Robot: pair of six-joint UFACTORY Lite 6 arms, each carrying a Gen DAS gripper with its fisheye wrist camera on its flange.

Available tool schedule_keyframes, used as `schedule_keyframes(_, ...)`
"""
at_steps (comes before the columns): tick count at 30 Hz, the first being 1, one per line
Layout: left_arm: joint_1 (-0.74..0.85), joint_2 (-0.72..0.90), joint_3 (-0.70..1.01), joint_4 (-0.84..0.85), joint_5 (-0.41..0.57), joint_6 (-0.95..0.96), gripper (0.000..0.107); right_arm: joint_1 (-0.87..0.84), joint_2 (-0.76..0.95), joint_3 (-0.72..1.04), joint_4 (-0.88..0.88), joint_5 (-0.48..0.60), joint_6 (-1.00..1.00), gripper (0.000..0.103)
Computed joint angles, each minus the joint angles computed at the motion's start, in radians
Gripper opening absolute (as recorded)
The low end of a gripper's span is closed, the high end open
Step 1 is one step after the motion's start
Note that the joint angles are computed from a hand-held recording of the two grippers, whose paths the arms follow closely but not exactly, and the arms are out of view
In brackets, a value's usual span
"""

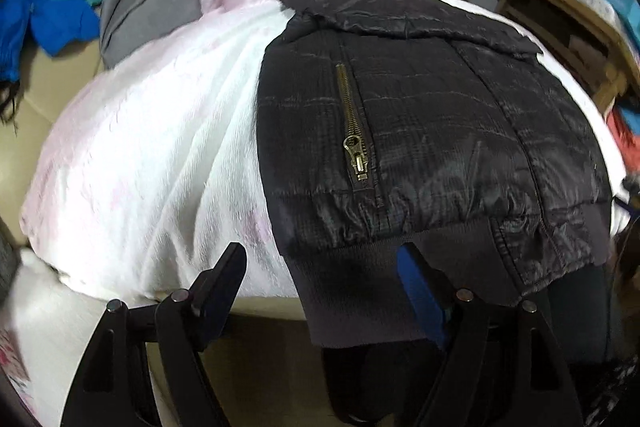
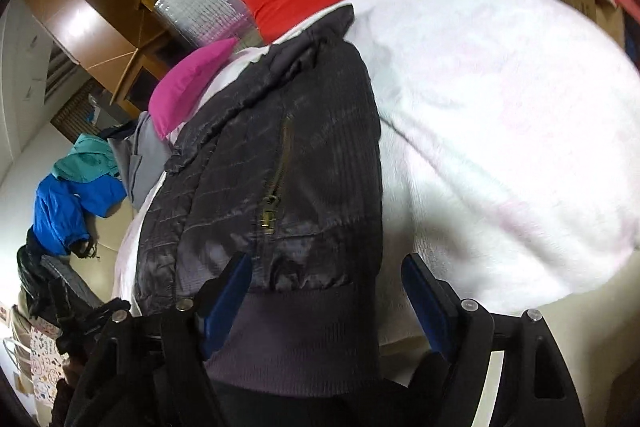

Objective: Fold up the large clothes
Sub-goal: 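Lift the hem with both tools and fold it up toward the collar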

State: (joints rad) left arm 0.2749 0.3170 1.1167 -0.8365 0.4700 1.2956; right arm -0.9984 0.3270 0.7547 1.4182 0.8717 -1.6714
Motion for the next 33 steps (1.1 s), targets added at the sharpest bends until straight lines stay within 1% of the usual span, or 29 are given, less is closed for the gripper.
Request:
schedule_keyframes(3, 0.030, 0.026, 0.007, -0.059, 0.027, 0.042, 0.078, 0.038, 0.108, 0.062, 0.063, 0.002, -0.007, 0.080)
schedule_keyframes(5, 0.050, 0.040, 0.007, -0.095, 0.028, 0.075, 0.078, 0.056, 0.151, 0.081, 0.099, 0.032, -0.017, 0.081)
schedule_keyframes(8, 0.087, 0.052, 0.014, -0.132, 0.043, 0.114, 0.078, 0.069, 0.144, 0.088, 0.030, 0.097, 0.043, 0.078)
schedule_keyframes(12, 0.125, 0.092, 0.059, -0.137, 0.093, 0.094, 0.078, 0.066, 0.059, 0.042, 0.013, 0.173, 0.011, 0.078)
schedule_keyframes(14, 0.132, 0.105, 0.076, -0.130, 0.121, 0.082, 0.078, 0.077, 0.078, 0.066, 0.006, 0.150, 0.034, 0.080)
schedule_keyframes(15, 0.131, 0.127, 0.102, -0.109, 0.155, 0.061, 0.078, 0.093, 0.116, 0.096, 0.004, 0.112, 0.062, 0.080)
schedule_keyframes(16, 0.128, 0.159, 0.137, -0.081, 0.200, 0.038, 0.078, 0.100, 0.150, 0.120, -0.001, 0.097, 0.085, 0.080)
schedule_keyframes(18, 0.118, 0.193, 0.165, -0.070, 0.227, 0.020, 0.078, 0.113, 0.207, 0.167, -0.026, 0.101, 0.146, 0.080)
schedule_keyframes(19, 0.111, 0.210, 0.179, -0.067, 0.240, 0.015, 0.078, 0.112, 0.195, 0.161, -0.025, 0.119, 0.142, 0.080)
schedule_keyframes(20, 0.105, 0.219, 0.186, -0.067, 0.248, 0.014, 0.078, 0.117, 0.182, 0.160, -0.028, 0.136, 0.140, 0.075)
schedule_keyframes(21, 0.098, 0.224, 0.190, -0.074, 0.253, 0.020, 0.078, 0.118, 0.146, 0.146, -0.025, 0.167, 0.120, 0.064)
schedule_keyframes(23, 0.084, 0.226, 0.188, -0.109, 0.255, 0.042, 0.074, 0.122, 0.098, 0.132, -0.017, 0.175, 0.103, 0.051)
schedule_keyframes(24, 0.073, 0.223, 0.186, -0.115, 0.235, 0.038, 0.071, 0.131, 0.088, 0.138, -0.019, 0.160, 0.110, 0.048)
schedule_keyframes(25, 0.064, 0.226, 0.189, -0.117, 0.221, 0.030, 0.066, 0.149, 0.095, 0.152, -0.027, 0.110, 0.125, 0.047)
schedule_keyframes(26, 0.059, 0.235, 0.197, -0.113, 0.214, 0.018, 0.065, 0.165, 0.121, 0.171, -0.038, 0.062, 0.143, 0.043)
schedule_keyframes(27, 0.062, 0.242, 0.204, -0.110, 0.217, 0.008, 0.064, 0.180, 0.162, 0.203, -0.064, 0.015, 0.190, 0.042)
schedule_keyframes(28, 0.065, 0.249, 0.210, -0.109, 0.223, 0.002, 0.064, 0.184, 0.202, 0.232, -0.086, 0.010, 0.230, 0.042)
schedule_keyframes(30, 0.068, 0.257, 0.215, -0.084, 0.226, -0.013, 0.065, 0.156, 0.214, 0.225, -0.068, 0.071, 0.211, 0.041)
schedule_keyframes(33, 0.062, 0.294, 0.246, 0.010, 0.258, -0.067, 0.066, 0.118, 0.195, 0.196, -0.057, 0.180, 0.151, 0.042)
